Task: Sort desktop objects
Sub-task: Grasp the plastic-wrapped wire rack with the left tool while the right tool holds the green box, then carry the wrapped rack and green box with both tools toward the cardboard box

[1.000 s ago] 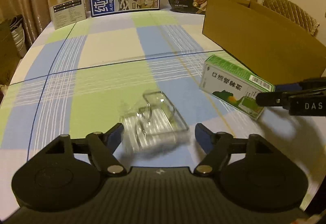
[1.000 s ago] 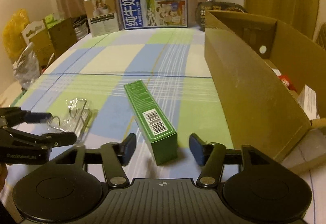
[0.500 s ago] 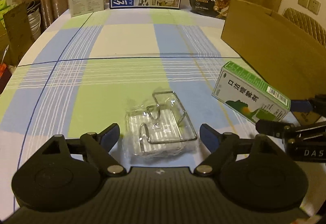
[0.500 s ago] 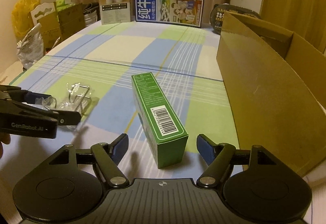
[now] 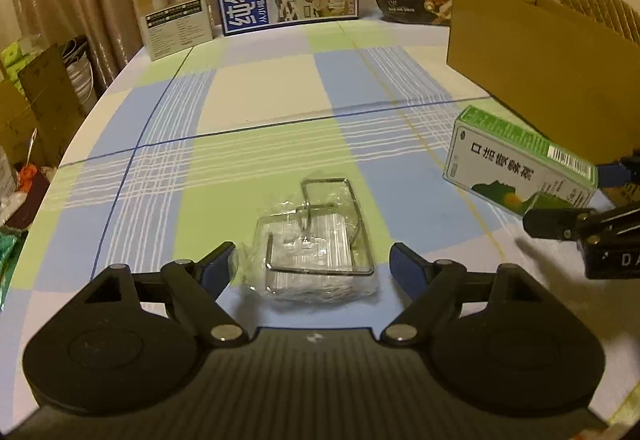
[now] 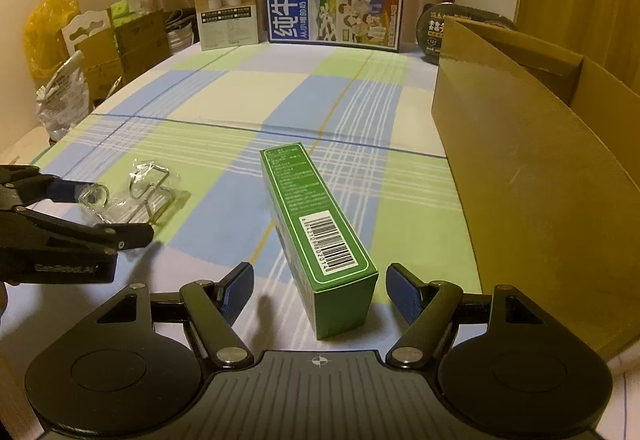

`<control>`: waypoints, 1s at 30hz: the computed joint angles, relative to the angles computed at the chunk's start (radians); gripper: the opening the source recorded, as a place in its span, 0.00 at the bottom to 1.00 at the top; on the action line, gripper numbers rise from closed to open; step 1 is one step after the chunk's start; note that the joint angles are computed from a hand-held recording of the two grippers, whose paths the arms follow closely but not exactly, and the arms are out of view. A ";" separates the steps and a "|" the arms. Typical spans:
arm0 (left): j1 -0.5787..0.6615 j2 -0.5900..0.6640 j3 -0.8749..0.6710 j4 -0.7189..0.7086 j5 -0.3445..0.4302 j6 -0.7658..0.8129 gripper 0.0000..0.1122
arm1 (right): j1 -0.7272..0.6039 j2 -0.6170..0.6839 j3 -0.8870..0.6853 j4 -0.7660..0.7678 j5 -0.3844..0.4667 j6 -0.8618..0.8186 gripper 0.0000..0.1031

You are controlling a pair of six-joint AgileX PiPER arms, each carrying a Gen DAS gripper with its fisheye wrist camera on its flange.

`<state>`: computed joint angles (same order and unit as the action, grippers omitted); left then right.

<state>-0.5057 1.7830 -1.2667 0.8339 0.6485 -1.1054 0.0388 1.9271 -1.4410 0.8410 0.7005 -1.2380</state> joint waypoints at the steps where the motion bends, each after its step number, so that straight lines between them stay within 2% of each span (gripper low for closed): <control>1: -0.002 0.011 -0.009 0.005 0.006 0.004 0.62 | 0.003 0.002 -0.003 -0.002 -0.001 -0.001 0.69; 3: 0.006 0.022 -0.016 -0.010 0.001 0.029 0.53 | 0.010 0.010 -0.011 -0.009 -0.004 -0.009 0.69; 7: 0.010 0.020 -0.011 -0.026 -0.016 0.038 0.46 | 0.018 0.021 -0.021 -0.019 0.004 -0.031 0.66; 9: 0.012 0.005 0.001 -0.041 -0.039 0.047 0.46 | 0.016 0.020 -0.026 -0.033 0.021 -0.020 0.51; 11: 0.022 -0.015 0.021 -0.075 -0.093 0.073 0.45 | 0.014 0.011 -0.026 -0.062 0.037 0.019 0.27; 15: 0.020 -0.017 0.026 -0.125 -0.141 0.143 0.46 | 0.000 -0.019 -0.005 -0.067 0.099 0.028 0.27; 24: 0.012 -0.005 0.017 -0.104 -0.122 0.110 0.47 | 0.035 -0.006 -0.006 -0.030 0.030 -0.017 0.32; 30: -0.009 0.004 0.005 -0.052 -0.066 0.052 0.53 | 0.069 0.026 -0.045 -0.094 0.003 0.037 0.36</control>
<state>-0.5144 1.7873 -1.2616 0.7818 0.5827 -1.0534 0.1076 1.9528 -1.4855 0.7473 0.7037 -1.2014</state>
